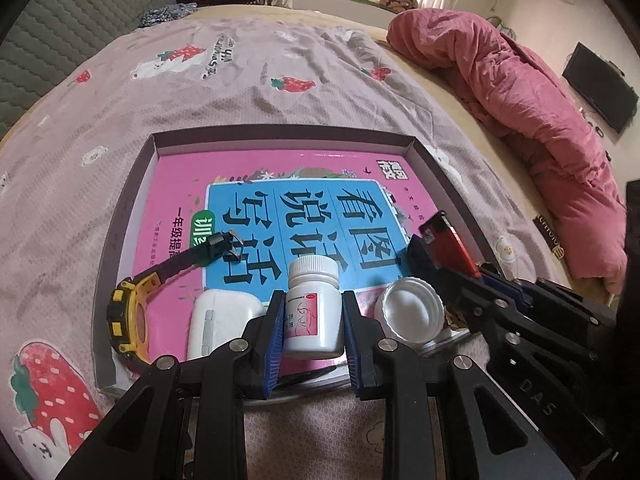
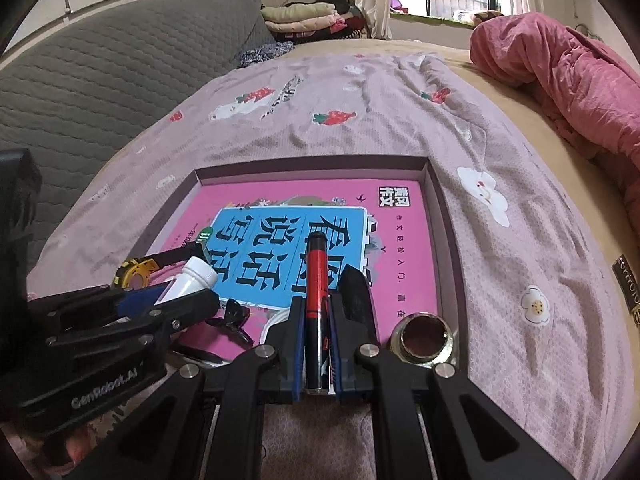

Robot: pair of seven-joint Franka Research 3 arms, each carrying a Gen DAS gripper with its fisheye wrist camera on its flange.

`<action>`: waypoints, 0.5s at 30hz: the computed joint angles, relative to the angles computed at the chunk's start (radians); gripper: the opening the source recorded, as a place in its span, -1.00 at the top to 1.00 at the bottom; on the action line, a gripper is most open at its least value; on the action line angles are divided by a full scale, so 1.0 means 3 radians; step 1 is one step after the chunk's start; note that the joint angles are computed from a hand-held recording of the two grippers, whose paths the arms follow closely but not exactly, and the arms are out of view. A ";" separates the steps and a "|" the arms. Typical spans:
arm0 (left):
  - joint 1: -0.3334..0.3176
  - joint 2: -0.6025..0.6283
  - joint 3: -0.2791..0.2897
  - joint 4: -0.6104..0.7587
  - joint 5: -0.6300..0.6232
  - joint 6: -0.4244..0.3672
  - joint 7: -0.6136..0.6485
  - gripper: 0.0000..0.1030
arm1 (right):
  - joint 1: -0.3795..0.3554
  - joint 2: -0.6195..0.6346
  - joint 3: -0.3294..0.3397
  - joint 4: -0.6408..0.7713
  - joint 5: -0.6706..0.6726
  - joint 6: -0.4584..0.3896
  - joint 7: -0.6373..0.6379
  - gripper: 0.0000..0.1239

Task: Organize rigid objects
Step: 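Lower the pill bottle into the tray and open the left gripper while the right lowers the lighter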

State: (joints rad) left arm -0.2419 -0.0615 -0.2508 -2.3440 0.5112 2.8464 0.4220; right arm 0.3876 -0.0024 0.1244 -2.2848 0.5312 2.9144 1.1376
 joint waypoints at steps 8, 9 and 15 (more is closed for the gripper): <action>-0.0019 0.0019 0.0005 -0.0011 -0.0099 0.0004 0.0073 0.47 | -0.0011 0.0072 0.0000 0.0018 -0.0172 -0.0007 0.0132 0.82; -0.0020 0.0023 0.0006 -0.0013 -0.0105 0.0005 0.0077 0.47 | -0.0014 0.0076 0.0002 0.0022 -0.0156 -0.0014 0.0126 0.82; -0.0024 0.0030 0.0004 -0.0015 -0.0095 0.0002 0.0071 0.47 | -0.0023 0.0097 0.0009 0.0016 -0.0160 -0.0007 0.0133 0.82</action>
State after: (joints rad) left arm -0.2491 -0.0525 -0.2496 -2.3486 0.4827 2.8471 0.4432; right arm 0.3806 0.0266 0.1271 -2.2801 0.4832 2.9124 1.1775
